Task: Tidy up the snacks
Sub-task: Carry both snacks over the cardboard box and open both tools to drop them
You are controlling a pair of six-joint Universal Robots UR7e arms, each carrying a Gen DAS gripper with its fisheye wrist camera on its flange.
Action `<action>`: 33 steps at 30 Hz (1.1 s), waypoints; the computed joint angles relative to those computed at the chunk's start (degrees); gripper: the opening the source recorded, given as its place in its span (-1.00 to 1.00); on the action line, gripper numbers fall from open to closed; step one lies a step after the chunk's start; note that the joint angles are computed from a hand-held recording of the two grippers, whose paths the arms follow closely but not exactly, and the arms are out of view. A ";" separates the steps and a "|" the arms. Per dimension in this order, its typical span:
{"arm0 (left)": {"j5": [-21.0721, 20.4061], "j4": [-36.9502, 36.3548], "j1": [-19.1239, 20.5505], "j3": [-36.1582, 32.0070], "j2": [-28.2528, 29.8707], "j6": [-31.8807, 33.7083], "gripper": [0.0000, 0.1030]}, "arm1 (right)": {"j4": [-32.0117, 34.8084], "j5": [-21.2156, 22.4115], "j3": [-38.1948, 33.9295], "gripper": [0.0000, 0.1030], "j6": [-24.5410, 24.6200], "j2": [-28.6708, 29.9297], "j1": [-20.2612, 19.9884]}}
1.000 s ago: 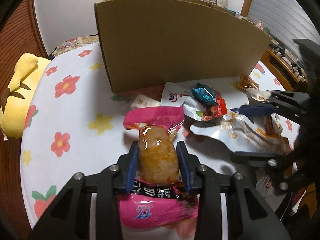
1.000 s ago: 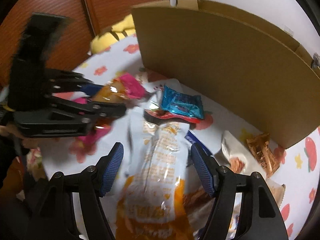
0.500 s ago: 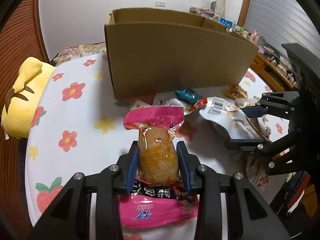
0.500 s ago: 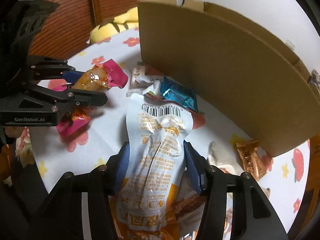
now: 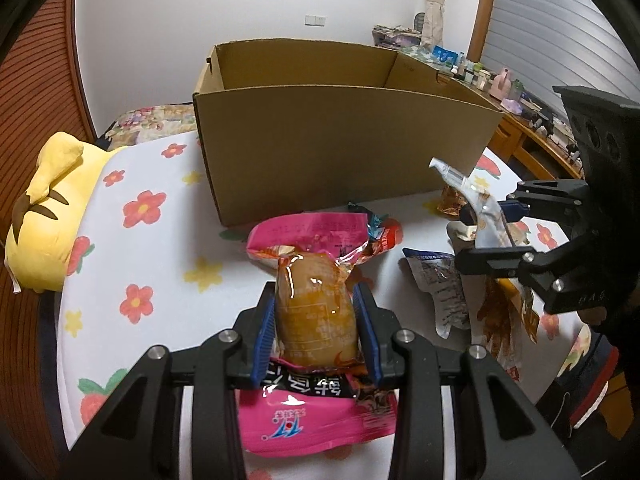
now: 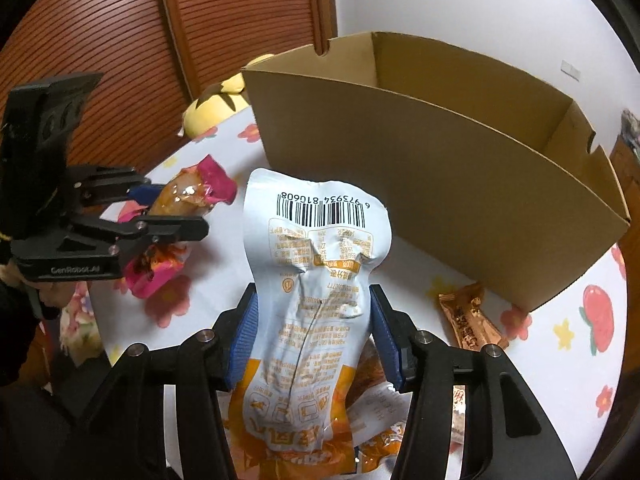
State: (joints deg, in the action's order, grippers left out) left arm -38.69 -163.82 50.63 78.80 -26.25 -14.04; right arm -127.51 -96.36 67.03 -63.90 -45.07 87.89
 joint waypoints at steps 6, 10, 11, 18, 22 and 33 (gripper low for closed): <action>0.36 -2.72 -0.92 -0.05 -0.18 1.99 -0.30 | 1.01 4.50 0.37 0.00 -0.63 -2.19 -0.17; 0.05 -5.03 -1.61 -2.26 0.26 5.60 -0.30 | 0.60 7.56 0.12 -0.01 -1.20 -3.65 0.05; -0.12 -5.37 -1.70 -3.08 0.42 6.63 -0.30 | 0.60 8.40 -0.45 -0.01 -1.17 -3.74 0.16; 0.08 -4.32 -1.91 -12.75 3.06 14.20 -0.30 | -0.56 10.34 -8.53 -0.01 -0.34 -0.54 1.86; 0.67 -1.14 -1.21 -20.07 5.48 16.79 -0.29 | 0.71 9.36 -18.81 0.00 1.69 5.27 2.87; 1.92 10.35 1.99 -40.45 14.02 17.82 -0.29 | 0.66 4.78 -42.61 0.03 5.82 19.65 3.31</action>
State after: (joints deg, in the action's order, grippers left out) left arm -36.77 -153.47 52.63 38.35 -12.22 3.79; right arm -126.85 -91.59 24.42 -58.08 -25.41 91.20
